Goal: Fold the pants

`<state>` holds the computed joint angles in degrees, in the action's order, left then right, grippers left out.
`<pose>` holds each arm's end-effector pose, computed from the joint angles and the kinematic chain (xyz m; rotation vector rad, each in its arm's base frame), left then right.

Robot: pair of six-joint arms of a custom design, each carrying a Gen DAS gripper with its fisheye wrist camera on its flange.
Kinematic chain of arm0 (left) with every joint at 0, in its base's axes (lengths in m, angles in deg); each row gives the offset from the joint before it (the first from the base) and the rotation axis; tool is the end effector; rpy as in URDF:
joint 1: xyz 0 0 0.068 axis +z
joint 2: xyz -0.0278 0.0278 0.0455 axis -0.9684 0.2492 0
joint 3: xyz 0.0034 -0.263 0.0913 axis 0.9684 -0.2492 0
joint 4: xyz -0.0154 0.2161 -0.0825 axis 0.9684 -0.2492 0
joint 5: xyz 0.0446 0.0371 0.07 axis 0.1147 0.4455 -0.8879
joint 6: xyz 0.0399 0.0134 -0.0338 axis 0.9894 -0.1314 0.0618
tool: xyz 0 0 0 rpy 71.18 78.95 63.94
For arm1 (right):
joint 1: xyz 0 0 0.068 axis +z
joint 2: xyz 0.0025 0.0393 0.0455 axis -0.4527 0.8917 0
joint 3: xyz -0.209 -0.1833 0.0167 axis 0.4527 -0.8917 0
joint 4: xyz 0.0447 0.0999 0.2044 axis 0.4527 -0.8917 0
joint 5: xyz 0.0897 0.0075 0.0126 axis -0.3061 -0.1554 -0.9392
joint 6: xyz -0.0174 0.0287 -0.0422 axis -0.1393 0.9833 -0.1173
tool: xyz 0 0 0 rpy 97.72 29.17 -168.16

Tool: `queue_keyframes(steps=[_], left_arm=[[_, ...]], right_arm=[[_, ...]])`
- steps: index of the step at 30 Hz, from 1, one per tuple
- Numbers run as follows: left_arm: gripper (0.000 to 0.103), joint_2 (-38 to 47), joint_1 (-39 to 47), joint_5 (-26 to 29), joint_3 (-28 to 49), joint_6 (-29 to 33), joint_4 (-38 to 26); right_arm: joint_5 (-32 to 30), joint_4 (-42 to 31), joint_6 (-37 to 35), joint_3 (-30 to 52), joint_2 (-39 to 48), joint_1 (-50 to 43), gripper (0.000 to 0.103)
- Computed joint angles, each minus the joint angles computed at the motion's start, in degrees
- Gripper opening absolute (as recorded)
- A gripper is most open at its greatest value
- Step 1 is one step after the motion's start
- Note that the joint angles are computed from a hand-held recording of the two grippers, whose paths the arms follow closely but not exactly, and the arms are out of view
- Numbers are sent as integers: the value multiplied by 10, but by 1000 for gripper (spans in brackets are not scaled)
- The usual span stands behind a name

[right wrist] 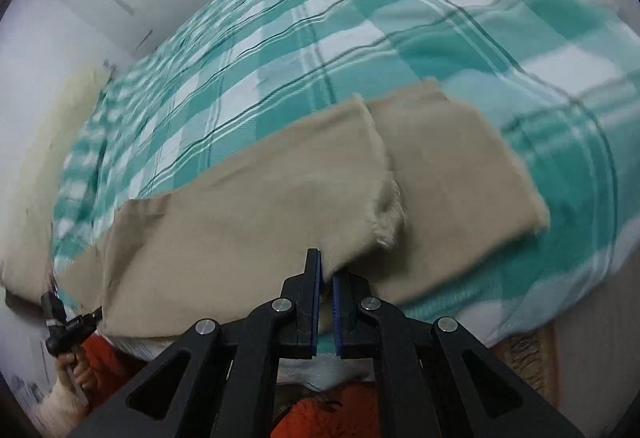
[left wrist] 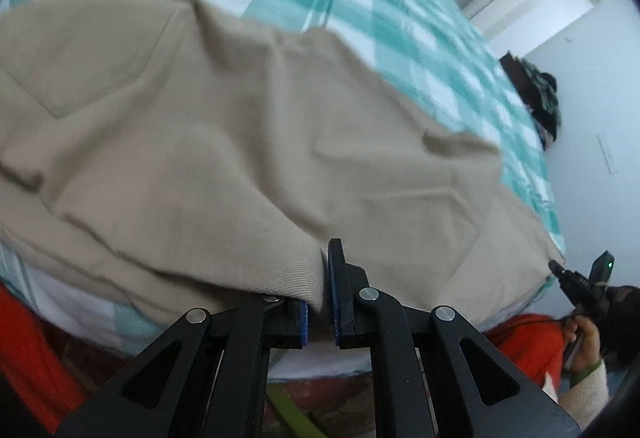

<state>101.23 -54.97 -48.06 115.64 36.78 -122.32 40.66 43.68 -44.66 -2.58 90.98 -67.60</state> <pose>0.3773 0.1202 0.2139 0.0565 2.6978 -0.7008 0.2207 -0.1666 0.1863 0.7241 2.4946 0.4603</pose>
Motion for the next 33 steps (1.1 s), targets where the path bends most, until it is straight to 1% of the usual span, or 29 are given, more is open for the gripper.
queue_keyframes(steps=[2, 4, 5, 7, 8, 9, 10, 11, 12, 13, 16, 17, 20, 22, 25, 27, 31, 33], left_arm=[[7, 4, -2, 8, 15, -13, -6], [7, 10, -10, 14, 39, -27, -11], [7, 7, -21, 22, 47, -48, -2], [7, -2, -29, 54, 72, -86, 19], [7, -11, -39, 58, 62, -104, 46], [7, -32, -40, 63, 41, -103, 67], [7, -53, -45, 49, 10, -81, 79], [7, -56, -56, 29, -1, -68, 82], [8, -59, -66, 1, -30, -37, 78], [8, -51, -72, -16, -48, -20, 74], [8, -39, -81, -49, -90, -14, 80], [8, -50, -75, -47, -106, -6, 83], [8, -49, -74, -43, -96, 2, 75], [8, -48, -75, -43, -93, 1, 72], [8, -60, -80, -56, -118, 4, 97], [8, -67, -80, -60, -126, 6, 102], [11, -55, -79, -55, -111, 2, 94], [13, -46, -75, -45, -100, -5, 82]], right_arm=[[0, 23, -5, -2, -12, 4, 5], [30, 29, -12, 22, -1, 26, 5], [40, 22, -14, 37, 1, 35, 5], [36, 18, -11, 79, -1, 41, 5], [36, 7, -4, 83, -24, 45, 5], [32, 2, 1, 99, -38, 42, 5], [27, 1, 6, 102, -54, 40, 5], [21, 1, 8, 107, -59, 34, 5], [19, -18, -8, 110, -64, 13, 5], [26, -24, -14, 108, -61, 6, 5], [46, -31, -29, 68, -20, -39, 5], [53, -20, -28, 47, -10, -46, 5], [72, 32, -26, -20, -29, -49, 5], [75, 39, -29, -23, -34, -49, 5], [79, 39, -34, -19, -29, -49, 5], [78, 43, -26, -18, -22, -48, 5], [76, 48, -18, -22, -24, -46, 5], [62, 46, -22, -23, -26, -52, 7]])
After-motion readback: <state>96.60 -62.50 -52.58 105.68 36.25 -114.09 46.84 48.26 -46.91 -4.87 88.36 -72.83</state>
